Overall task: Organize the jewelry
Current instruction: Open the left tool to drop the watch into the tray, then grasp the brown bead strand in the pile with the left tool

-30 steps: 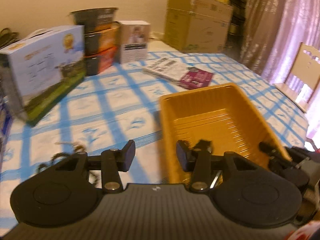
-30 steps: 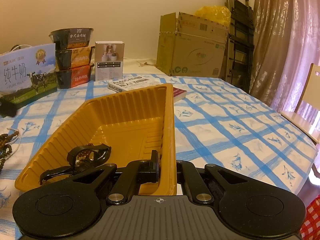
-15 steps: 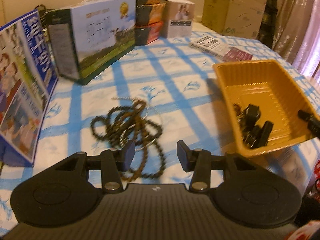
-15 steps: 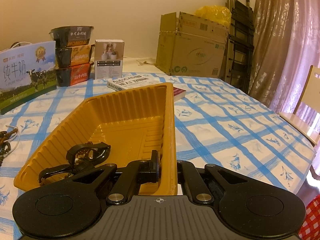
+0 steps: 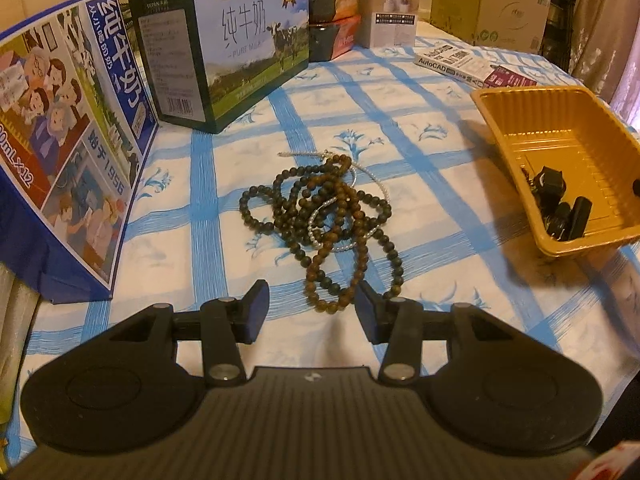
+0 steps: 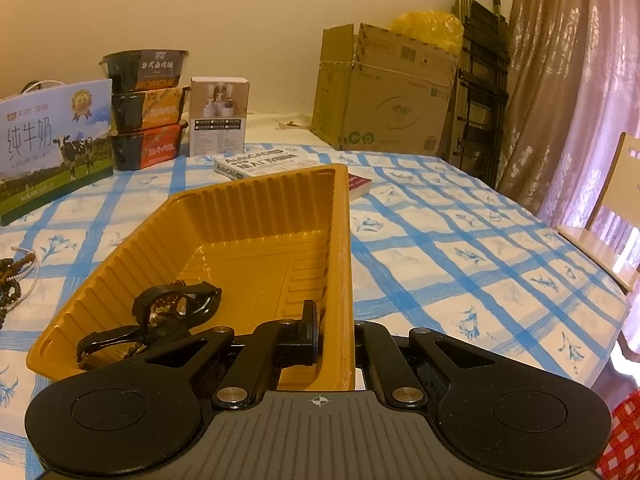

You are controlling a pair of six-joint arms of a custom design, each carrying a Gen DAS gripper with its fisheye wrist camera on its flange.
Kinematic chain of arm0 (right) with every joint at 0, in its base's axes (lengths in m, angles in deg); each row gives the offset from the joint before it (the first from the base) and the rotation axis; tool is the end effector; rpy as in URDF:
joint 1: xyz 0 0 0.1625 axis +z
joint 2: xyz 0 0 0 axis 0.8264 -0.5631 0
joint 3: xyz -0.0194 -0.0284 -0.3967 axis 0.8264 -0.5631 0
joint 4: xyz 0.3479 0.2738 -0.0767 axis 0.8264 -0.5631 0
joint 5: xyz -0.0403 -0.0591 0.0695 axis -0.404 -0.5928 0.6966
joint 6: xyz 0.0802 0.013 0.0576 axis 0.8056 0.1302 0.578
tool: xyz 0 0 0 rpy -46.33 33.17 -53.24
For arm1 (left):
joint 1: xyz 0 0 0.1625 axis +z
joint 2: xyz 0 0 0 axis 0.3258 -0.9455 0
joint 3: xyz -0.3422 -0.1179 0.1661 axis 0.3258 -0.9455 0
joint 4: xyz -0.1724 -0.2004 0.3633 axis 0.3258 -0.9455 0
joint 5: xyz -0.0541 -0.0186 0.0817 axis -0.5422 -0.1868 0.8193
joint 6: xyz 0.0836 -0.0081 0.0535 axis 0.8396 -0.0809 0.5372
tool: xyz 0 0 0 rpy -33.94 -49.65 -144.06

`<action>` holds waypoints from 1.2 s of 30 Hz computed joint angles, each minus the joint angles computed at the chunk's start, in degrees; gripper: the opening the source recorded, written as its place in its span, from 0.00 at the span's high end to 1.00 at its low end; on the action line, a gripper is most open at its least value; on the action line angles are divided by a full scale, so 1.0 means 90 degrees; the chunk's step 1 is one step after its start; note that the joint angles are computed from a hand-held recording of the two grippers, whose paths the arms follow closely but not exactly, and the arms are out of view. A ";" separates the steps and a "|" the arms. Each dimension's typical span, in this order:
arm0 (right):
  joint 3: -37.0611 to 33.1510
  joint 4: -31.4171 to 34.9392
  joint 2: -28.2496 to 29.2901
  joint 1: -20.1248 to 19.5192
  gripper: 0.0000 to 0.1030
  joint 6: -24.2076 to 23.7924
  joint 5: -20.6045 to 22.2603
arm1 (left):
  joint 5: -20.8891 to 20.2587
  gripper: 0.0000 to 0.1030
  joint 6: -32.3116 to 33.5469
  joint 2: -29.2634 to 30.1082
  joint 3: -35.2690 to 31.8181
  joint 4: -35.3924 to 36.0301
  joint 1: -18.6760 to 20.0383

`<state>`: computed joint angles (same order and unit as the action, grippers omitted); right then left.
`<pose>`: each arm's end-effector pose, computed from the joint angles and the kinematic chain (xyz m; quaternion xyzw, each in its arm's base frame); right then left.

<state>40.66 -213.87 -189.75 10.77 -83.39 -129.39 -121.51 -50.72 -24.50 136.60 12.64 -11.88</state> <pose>-0.0303 -0.4656 0.4040 0.4236 -0.8064 0.3497 0.2190 -0.4443 -0.2516 -0.0052 -0.1335 0.7866 -0.4057 0.4460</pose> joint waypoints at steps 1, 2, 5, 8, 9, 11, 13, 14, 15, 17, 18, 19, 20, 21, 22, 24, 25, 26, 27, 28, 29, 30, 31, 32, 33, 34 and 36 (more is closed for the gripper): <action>0.0006 -0.0002 -0.0006 0.0001 0.97 -0.0009 -0.0001 | 0.0012 0.58 0.0029 -0.0010 0.0023 -0.0024 0.0010; -0.0002 0.0003 -0.0001 -0.0003 0.97 -0.0016 0.0001 | 0.0033 0.58 0.0070 -0.0020 0.0049 -0.0058 0.0017; 0.0009 -0.0007 -0.0003 0.0006 0.97 -0.0005 -0.0008 | 0.0111 0.58 0.0222 -0.0032 0.0108 -0.0145 0.0062; 0.0002 -0.0004 0.0002 0.0001 0.97 -0.0026 0.0001 | 0.0248 0.59 0.0420 -0.0060 0.0176 -0.0257 0.0142; 0.0012 -0.0007 -0.0005 0.0005 0.97 -0.0026 -0.0003 | 0.0320 0.59 0.0517 -0.0070 0.0197 -0.0289 0.0172; 0.0008 -0.0001 -0.0004 0.0003 0.97 -0.0031 0.0000 | 0.0505 0.59 0.0718 -0.0085 0.0225 -0.0323 0.0239; 0.0014 -0.0010 -0.0006 0.0006 0.97 -0.0023 -0.0004 | 0.0660 0.62 0.0890 -0.0090 0.0221 -0.0337 0.0331; 0.0008 -0.0003 -0.0004 0.0001 0.97 -0.0040 0.0002 | 0.0715 0.63 0.0956 -0.0105 0.0228 -0.0361 0.0373; 0.0002 -0.0002 0.0005 0.0006 0.97 -0.0044 -0.0007 | 0.0791 0.63 0.1024 -0.0124 0.0243 -0.0401 0.0423; 0.0008 -0.0011 0.0003 0.0011 0.97 -0.0033 -0.0011 | 0.0928 0.66 0.1176 -0.0164 0.0289 -0.0502 0.0505; 0.0010 -0.0013 0.0002 0.0013 0.97 -0.0018 -0.0013 | 0.0996 0.69 0.1262 -0.0172 0.0298 -0.0547 0.0565; 0.0012 -0.0016 0.0002 0.0015 0.97 -0.0017 -0.0015 | 0.1041 0.70 0.1352 -0.0183 0.0318 -0.0606 0.0620; 0.0012 -0.0019 0.0007 0.0018 0.97 -0.0020 -0.0020 | 0.1082 0.72 0.1432 -0.0194 0.0336 -0.0666 0.0680; 0.0012 -0.0019 0.0007 0.0018 0.97 -0.0020 -0.0020 | 0.1115 0.74 0.1469 -0.0195 0.0338 -0.0694 0.0734; 0.0006 -0.0009 0.0007 0.0015 0.97 -0.0031 -0.0018 | 0.1151 0.74 0.1515 -0.0213 0.0365 -0.0758 0.0779; 0.0011 -0.0021 0.0009 0.0018 0.97 -0.0018 -0.0021 | 0.1219 0.75 0.1590 -0.0244 0.0423 -0.0923 0.0863; 0.0005 -0.0015 0.0012 0.0015 0.97 -0.0013 -0.0021 | 0.1224 0.75 0.1612 -0.0248 0.0433 -0.0980 0.0906; 0.0010 -0.0018 0.0009 0.0014 0.97 -0.0015 -0.0016 | 0.1223 0.75 0.1633 -0.0250 0.0441 -0.1021 0.0938; 0.0014 -0.0024 0.0009 0.0017 0.97 -0.0017 -0.0018 | 0.1229 0.75 0.1671 -0.0245 0.0449 -0.1080 0.0985; 0.0010 -0.0020 0.0009 0.0013 0.97 -0.0020 -0.0015 | 0.1250 0.75 0.1647 -0.0233 0.0447 -0.1083 0.1017; 0.0014 -0.0022 0.0008 0.0018 0.97 -0.0022 -0.0019 | 0.1287 0.75 0.1610 -0.0226 0.0443 -0.1056 0.1041; 0.0014 -0.0022 0.0008 0.0018 0.97 -0.0022 -0.0019 | 0.1300 0.75 0.1577 -0.0215 0.0419 -0.1007 0.1078; 0.0013 -0.0022 0.0009 0.0021 0.97 -0.0017 -0.0025 | 0.1324 0.75 0.1533 -0.0223 0.0416 -0.0996 0.1111; 0.0009 -0.0019 0.0011 0.0019 0.97 -0.0019 -0.0025 | 0.1319 0.75 0.1521 -0.0241 0.0422 -0.1028 0.1150; 0.0015 -0.0026 0.0009 0.0022 0.97 -0.0013 -0.0025 | 0.1301 0.75 0.1534 -0.0252 0.0432 -0.1076 0.1191; 0.0011 -0.0024 0.0012 0.0022 0.97 -0.0010 -0.0027 | 0.1269 0.76 0.1552 -0.0247 0.0436 -0.1107 0.1228; 0.0017 -0.0026 0.0008 0.0021 0.97 -0.0017 -0.0022 | 0.1277 0.79 0.1548 -0.0216 0.0447 -0.1122 0.1238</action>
